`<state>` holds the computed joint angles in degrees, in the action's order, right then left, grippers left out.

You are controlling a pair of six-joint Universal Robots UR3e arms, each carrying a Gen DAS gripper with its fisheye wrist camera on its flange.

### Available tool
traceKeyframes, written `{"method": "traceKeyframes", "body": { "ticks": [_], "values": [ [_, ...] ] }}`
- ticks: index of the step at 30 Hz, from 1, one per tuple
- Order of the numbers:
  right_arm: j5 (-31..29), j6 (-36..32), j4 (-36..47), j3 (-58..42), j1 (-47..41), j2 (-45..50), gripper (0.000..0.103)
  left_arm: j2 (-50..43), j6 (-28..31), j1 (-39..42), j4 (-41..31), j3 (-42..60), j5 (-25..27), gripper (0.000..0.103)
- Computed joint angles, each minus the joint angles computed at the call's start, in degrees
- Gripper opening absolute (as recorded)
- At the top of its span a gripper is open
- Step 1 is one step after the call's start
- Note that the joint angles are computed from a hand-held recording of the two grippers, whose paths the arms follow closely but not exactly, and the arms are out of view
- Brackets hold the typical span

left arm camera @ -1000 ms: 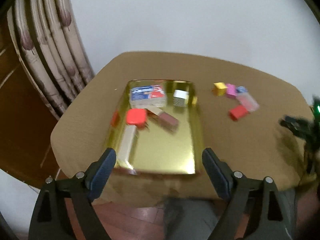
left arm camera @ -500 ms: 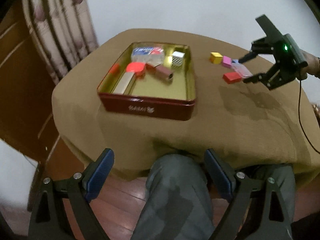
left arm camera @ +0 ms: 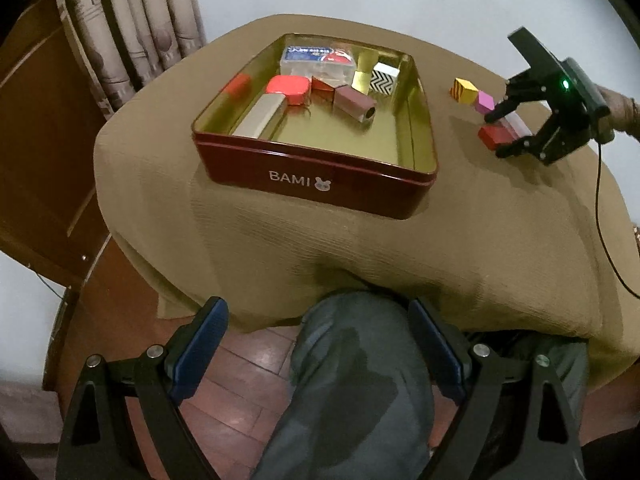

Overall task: Organize rigid objects
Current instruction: 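Reach the right gripper toward the red block and grasp it, then carry the red block into the tin and open the right gripper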

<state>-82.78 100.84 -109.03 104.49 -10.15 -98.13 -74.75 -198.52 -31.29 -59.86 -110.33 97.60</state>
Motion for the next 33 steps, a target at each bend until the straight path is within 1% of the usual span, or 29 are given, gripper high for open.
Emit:
{"method": "traceKeyframes", "body": {
  "ticks": [1,2,3,5,6,8,10,13,16,18,19,21,22,24,25,27,30,32,33],
  "values": [
    [-0.13,0.88,1.84,-1.70,-0.29,1.21,0.053,-0.34,-0.05,-0.07,0.17,0.09,0.05,0.089],
    [0.02,2.03,4.05,-3.60,-0.61,2.56,0.045,-0.76,-0.13,-0.23,0.25,0.24,0.14,0.089],
    [0.47,3.01,6.16,-5.01,-1.14,3.32,0.041,-1.01,-0.12,-0.32,0.18,0.36,0.19,0.089],
    [1.35,5.02,7.24,-4.64,-2.15,2.51,0.031,-0.86,-0.29,-0.50,0.12,0.27,0.38,0.089],
    [1.66,6.66,6.88,-3.79,-2.55,1.69,0.030,-0.29,-0.08,-0.22,0.20,-0.15,0.16,0.089],
    [2.32,12.55,6.60,-2.20,-3.66,-0.09,0.030,0.73,0.24,0.57,0.27,-0.74,-0.46,0.089],
    [4.65,15.82,8.33,-0.50,-5.83,-3.41,0.030,2.75,0.68,1.71,0.51,-1.99,-1.22,0.089],
    [10.21,21.14,11.65,1.39,-9.32,-9.51,0.030,5.21,0.98,3.02,0.43,-3.30,-1.62,0.089],
    [18.53,25.24,18.99,-0.88,-11.33,-15.37,0.030,7.27,0.96,3.55,0.81,-4.73,-0.52,0.089],
    [23.52,30.75,21.24,-3.82,-9.06,-16.58,0.030,8.51,1.33,4.06,0.81,-5.72,-0.22,0.089],
    [24.61,34.06,20.57,-5.57,-6.79,-15.23,0.030,9.23,1.44,4.37,0.92,-6.34,-0.17,0.089],
    [25.39,44.11,16.28,-8.10,-0.12,-11.83,0.030,10.90,2.02,5.48,0.79,-7.33,-0.74,0.089],
    [25.76,50.02,12.85,-8.78,3.58,-9.57,0.030,11.77,2.61,6.12,0.87,-7.83,-1.19,0.089],
    [23.94,60.34,5.69,-11.07,10.93,-3.72,0.030,13.06,2.91,6.05,1.50,-8.55,-0.08,0.089],
    [21.01,64.94,1.58,-11.85,14.75,-0.82,0.030,13.79,2.95,5.72,1.99,-9.19,0.69,0.089],
    [17.60,70.54,-2.26,-14.13,19.95,4.22,0.030,14.91,3.72,5.49,2.70,-9.90,1.76,0.089],
    [11.55,76.52,-6.40,-17.02,25.33,10.78,0.030,17.09,5.30,6.59,3.87,-11.55,0.70,0.089],
    [8.67,79.37,-6.29,-17.91,27.36,12.85,0.030,17.30,6.19,7.13,3.79,-11.66,-0.38,0.089],
    [5.61,80.51,-6.48,-19.47,29.07,14.88,0.030,17.64,6.65,7.50,3.96,-11.91,-1.01,0.089]
  ]
}}
